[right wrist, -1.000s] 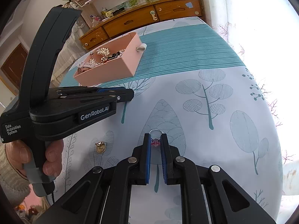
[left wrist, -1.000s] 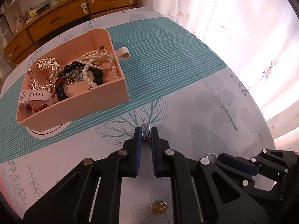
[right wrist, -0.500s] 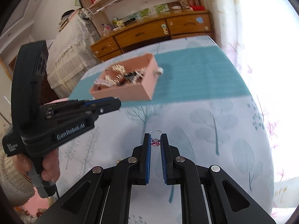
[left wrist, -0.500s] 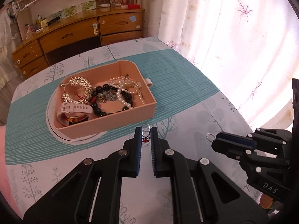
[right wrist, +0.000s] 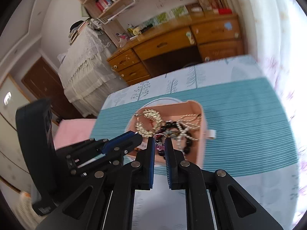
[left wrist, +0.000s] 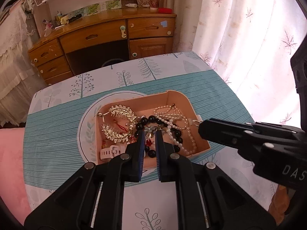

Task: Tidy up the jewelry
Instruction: 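Carry both ring earrings over the pink box and open both grippers, then withdraw both grippers from the box toward the round gold earring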

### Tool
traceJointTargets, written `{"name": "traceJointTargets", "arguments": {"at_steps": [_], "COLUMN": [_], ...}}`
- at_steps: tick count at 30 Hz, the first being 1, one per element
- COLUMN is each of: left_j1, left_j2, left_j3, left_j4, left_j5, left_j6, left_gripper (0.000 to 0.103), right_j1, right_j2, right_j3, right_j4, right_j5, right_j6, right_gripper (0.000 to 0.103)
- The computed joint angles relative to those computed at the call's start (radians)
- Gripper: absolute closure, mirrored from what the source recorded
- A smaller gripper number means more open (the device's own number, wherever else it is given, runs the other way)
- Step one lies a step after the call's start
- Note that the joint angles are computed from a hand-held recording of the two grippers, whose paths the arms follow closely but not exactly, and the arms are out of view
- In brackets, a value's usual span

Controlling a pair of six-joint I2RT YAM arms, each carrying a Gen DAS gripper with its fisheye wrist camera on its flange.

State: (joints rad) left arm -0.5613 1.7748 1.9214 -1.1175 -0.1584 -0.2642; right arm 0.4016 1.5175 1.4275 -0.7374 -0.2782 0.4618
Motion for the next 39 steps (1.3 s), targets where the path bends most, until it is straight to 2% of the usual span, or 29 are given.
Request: {"name": "traceJointTargets", "arguments": {"at_steps": [2,3,4,6,13,23,31,32,34,35,39], "left_j1": [0.010,0.015,0.021,0.026,0.030,-0.072,-0.225,-0.247,-0.286,-0.308,-0.386], "left_j2": [0.020,0.023,0.023,-0.002,-0.099,-0.265,-0.416,-0.439,-0.482,-0.505,-0.590], "left_j3": [0.030,0.036,0.036,0.003,-0.093,-0.244,-0.371,-0.392,-0.432,-0.455,-0.544], "left_j4": [-0.028,-0.038,-0.041,-0.023,-0.007,-0.027,-0.052,-0.055,-0.055,-0.059,-0.074], "left_j5": [0.006,0.011,0.018,0.012,0.004,-0.048,-0.119,-0.131,-0.153,-0.165,-0.204], "left_j6": [0.006,0.004,0.000,-0.013,-0.034,-0.103,-0.225,-0.248,-0.296,-0.327,-0.451], "left_gripper": [0.091,0.081,0.066,0.049,0.049,0.049,0.049,0.049,0.049,0.049,0.049], "right_j1": [-0.023,-0.029,-0.033,-0.037,-0.022,0.033,0.133,0.154,0.190,0.215,0.348], "right_j2": [0.072,0.098,0.116,0.138,0.126,-0.089,-0.313,-0.343,-0.399,-0.428,-0.508], "right_j3": [0.064,0.086,0.099,0.113,0.077,-0.108,-0.265,-0.287,-0.321,-0.344,-0.404], "right_j4": [-0.022,-0.024,-0.022,-0.015,0.002,-0.058,-0.143,-0.156,-0.181,-0.188,-0.222], "right_j5": [-0.063,-0.077,-0.090,-0.110,-0.092,0.003,0.126,0.149,0.184,0.209,0.328], "right_j6": [0.042,0.060,0.075,0.089,0.102,0.046,0.026,0.034,0.046,0.057,0.101], "right_gripper": [0.093,0.092,0.091,0.088,0.087,0.087,0.087,0.086,0.073,0.069,0.068]}}
